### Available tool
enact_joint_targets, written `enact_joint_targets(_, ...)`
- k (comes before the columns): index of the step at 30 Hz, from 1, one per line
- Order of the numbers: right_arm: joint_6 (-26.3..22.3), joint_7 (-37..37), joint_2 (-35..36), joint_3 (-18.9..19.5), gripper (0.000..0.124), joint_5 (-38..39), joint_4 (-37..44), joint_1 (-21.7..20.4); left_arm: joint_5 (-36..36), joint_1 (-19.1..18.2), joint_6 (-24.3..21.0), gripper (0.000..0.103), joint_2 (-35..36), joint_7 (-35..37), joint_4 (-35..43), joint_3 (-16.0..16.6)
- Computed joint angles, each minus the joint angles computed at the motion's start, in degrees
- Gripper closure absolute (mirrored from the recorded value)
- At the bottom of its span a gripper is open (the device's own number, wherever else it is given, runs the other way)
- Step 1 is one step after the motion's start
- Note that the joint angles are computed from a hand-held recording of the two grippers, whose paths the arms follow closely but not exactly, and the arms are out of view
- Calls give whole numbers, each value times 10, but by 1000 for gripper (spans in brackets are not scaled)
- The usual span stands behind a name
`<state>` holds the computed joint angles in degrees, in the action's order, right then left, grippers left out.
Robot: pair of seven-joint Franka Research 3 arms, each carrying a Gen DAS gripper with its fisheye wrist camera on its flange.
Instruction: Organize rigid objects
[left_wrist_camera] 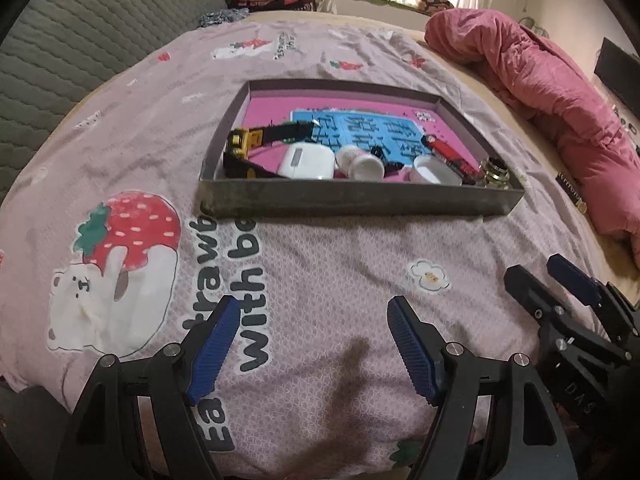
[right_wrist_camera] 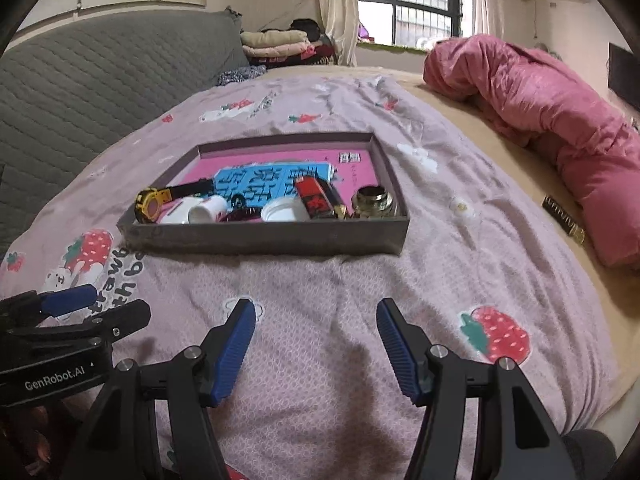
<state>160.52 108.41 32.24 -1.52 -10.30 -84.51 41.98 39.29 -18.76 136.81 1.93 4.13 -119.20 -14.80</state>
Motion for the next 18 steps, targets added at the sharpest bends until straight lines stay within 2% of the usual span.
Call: enact_joint_targets(18, -23, -39, 8, 17, 61, 17, 8, -6, -17, 3, 12, 26, 12, 13, -1, 6)
